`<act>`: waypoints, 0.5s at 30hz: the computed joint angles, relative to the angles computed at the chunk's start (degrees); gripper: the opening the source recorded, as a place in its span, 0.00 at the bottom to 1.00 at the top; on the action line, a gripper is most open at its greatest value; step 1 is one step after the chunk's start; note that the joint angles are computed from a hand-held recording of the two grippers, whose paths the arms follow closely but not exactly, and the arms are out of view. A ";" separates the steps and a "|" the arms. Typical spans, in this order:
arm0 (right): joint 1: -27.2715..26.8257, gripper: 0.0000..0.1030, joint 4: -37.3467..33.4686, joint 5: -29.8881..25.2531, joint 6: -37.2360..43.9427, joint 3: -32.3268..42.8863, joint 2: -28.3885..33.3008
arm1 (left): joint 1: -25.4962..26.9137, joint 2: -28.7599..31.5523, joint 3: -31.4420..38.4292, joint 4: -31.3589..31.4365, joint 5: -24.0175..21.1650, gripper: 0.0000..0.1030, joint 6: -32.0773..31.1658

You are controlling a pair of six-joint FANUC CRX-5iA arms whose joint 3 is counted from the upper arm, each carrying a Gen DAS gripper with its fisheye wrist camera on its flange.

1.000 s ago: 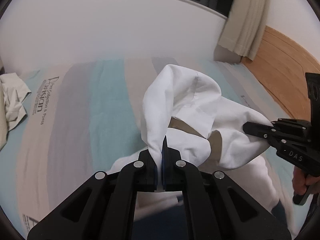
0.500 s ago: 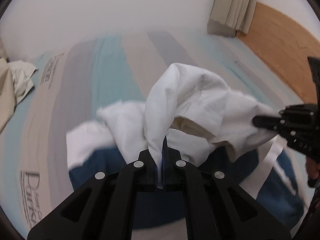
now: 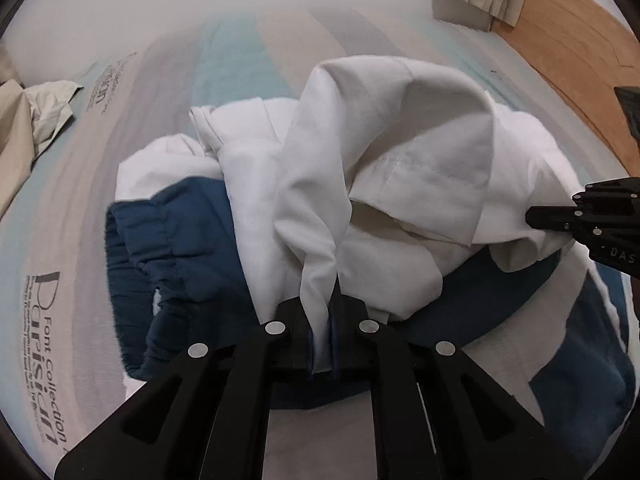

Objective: Fold large clothes

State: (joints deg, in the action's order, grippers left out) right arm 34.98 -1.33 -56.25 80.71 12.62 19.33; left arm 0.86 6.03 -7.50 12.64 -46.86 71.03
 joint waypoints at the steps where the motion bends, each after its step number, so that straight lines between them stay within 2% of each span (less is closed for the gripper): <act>1: -0.13 0.11 0.03 0.00 0.46 -0.02 -0.37 | 0.14 -0.25 0.14 0.56 -0.42 0.10 -0.42; 3: -0.81 0.18 -1.68 -1.15 2.79 1.36 -0.54 | 0.58 0.00 1.24 0.79 -1.58 0.26 -0.70; 5: -1.28 0.28 -2.66 -1.44 4.60 2.26 -0.69 | 1.18 -0.46 1.48 2.53 -2.27 0.55 -1.61; 6: -1.61 0.38 -3.62 -1.95 5.78 2.95 -0.71 | 1.32 -0.59 1.86 2.78 -2.64 0.62 -1.53; 7: -2.17 0.46 -5.11 -3.29 7.19 4.43 -0.33 | 1.64 -0.31 2.50 3.82 -3.49 0.66 -2.11; 9: -2.54 0.52 -5.73 -4.22 8.91 6.03 0.13 | 2.39 0.47 3.81 6.36 -5.94 0.69 -3.72; 11: -2.96 0.56 -6.64 -5.45 11.68 8.65 1.28 | 2.66 1.31 5.44 6.97 -7.23 0.79 -4.61; 15: -4.26 0.69 -9.48 -8.05 15.46 14.78 4.67 | 3.74 5.17 9.96 10.10 -10.26 0.90 -7.15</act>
